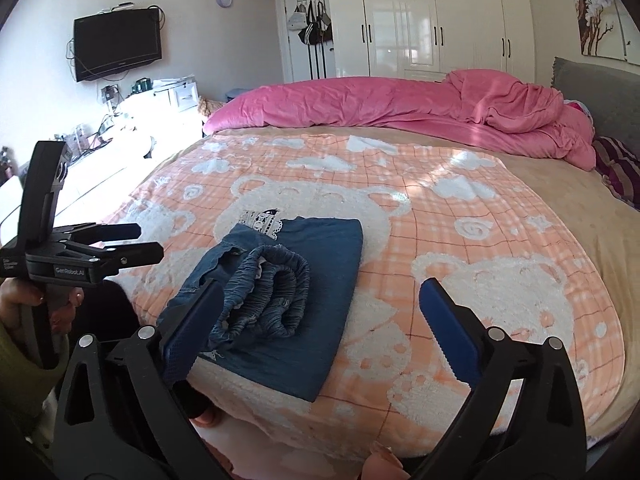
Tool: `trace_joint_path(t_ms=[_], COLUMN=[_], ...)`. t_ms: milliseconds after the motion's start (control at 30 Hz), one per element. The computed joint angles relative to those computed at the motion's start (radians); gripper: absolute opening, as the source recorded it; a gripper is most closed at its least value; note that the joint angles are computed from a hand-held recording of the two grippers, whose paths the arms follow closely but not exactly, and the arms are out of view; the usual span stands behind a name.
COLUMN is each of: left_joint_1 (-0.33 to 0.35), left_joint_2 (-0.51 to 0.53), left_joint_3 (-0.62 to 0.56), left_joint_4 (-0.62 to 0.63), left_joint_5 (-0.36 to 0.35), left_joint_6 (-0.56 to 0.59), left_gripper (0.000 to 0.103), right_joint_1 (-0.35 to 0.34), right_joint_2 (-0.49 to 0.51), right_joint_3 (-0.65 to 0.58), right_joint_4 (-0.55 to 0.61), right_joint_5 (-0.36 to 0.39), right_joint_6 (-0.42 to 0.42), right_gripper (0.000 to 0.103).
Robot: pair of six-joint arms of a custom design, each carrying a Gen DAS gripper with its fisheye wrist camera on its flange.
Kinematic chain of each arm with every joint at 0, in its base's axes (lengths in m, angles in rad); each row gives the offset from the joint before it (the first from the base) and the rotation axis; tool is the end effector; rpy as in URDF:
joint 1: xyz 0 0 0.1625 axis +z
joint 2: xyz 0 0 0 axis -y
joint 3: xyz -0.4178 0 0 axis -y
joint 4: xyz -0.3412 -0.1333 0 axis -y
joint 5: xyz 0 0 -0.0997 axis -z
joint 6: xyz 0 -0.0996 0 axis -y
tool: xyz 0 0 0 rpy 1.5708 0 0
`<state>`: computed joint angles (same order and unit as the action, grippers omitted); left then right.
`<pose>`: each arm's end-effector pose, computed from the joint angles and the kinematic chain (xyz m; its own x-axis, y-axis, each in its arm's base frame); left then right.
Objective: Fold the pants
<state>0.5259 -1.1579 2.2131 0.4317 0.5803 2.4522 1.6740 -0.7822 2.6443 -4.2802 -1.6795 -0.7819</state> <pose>-0.0998 -0.3084 0.1856 -0.8073 0.0206 -0.5897 0.4514 0.6652 -0.5947 0.1567 -0.3242 0.1393 -0.6595 -0.4793 0.5791 -0.7510 0.4521 -0.4812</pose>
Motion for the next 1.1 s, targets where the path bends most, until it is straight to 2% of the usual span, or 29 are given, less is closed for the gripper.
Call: trace_joint_path(t_ms=[267,467,600,800,967,1100], left_joint_1=[0.006,0.056,0.101,0.172,0.214,0.273], left_joint_2=[-0.041,-0.069,-0.059,-0.001,0.040,0.051], left_joint_3=[0.037,0.037,0.022,-0.017,-0.034,-0.070], left_joint_4=[0.051,0.048,-0.004,-0.095,-0.157,-0.189], left_joint_5=[-0.042,-0.041,-0.009,0.064,0.109,0.157], left_joint_6=[-0.095,-0.109,-0.049,0.051,0.109,0.160], left_gripper=[0.098,0.098,0.098,0.098,0.098,0.098], right_joint_1=[-0.025,-0.042,-0.053,-0.076,-0.073,-0.061], right_joint_2=[-0.011,-0.005,0.002,-0.005,0.011,0.023], right_joint_3=[-0.008,-0.027,-0.053,-0.114,-0.159,-0.196], right_joint_4=[-0.047,-0.042,0.004,0.179,0.283,0.346], right_joint_5=[-0.003,-0.036,-0.055,-0.057,-0.065,-0.085], right_joint_6=[0.051,0.071,0.085,0.143,0.166,0.164], right_gripper=[0.094,0.094,0.094,0.094,0.094,0.094])
